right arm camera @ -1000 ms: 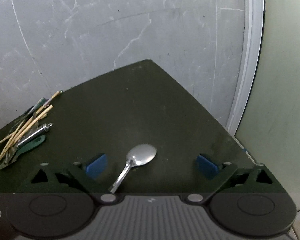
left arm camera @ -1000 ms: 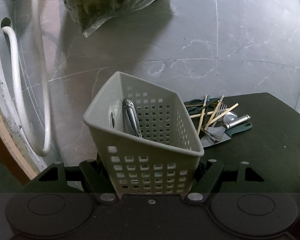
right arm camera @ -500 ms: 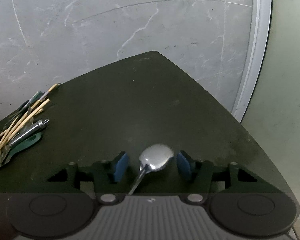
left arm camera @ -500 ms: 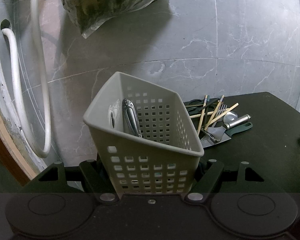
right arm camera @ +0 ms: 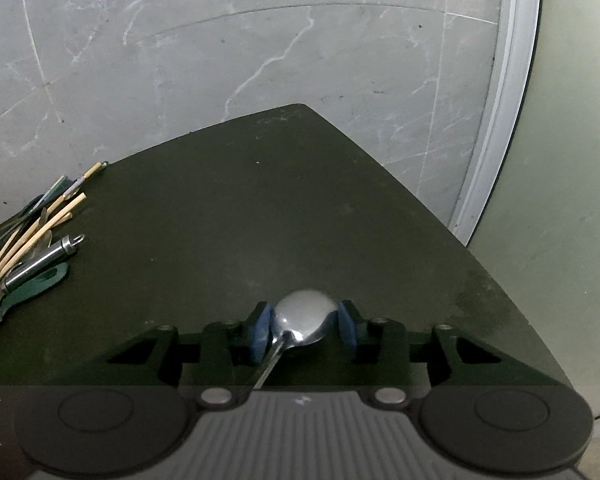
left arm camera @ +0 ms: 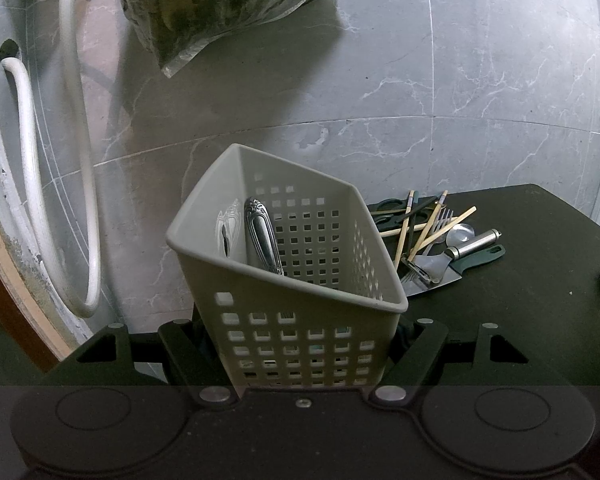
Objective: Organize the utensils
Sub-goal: 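Lift the spoon off the table with the right gripper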
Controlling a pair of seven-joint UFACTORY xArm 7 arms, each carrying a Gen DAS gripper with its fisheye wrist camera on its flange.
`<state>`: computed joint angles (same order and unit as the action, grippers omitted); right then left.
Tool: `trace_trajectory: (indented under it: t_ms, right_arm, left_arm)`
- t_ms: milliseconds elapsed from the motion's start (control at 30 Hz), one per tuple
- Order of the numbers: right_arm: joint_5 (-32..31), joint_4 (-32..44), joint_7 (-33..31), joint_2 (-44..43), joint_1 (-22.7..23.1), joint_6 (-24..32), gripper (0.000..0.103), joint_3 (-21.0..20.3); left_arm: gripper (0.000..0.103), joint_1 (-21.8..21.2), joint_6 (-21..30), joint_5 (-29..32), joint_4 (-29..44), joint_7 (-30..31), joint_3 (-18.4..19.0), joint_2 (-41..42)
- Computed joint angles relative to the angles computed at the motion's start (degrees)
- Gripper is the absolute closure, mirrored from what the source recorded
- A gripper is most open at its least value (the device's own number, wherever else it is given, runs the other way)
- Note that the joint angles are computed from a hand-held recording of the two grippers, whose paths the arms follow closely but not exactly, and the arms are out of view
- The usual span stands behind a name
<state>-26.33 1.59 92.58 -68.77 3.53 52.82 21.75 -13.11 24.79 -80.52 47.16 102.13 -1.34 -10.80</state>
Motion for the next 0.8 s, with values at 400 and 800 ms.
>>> trace_trajectory:
  t_ms: [400,800]
  right_arm:
    - [-0.7,0.3,-0.6,0.9,-0.1,-1.1,0.065,0.2]
    - [-0.9,0.1,0.0,0.6,-0.4,-3.5,0.068,0.5]
  left_arm:
    - [0.026,0.0,0.0,-0.1,0.0,0.0,-0.1,0.0]
    - [0.026,0.0,-0.1,-0.1,0.1,0.0,-0.1,0.0]
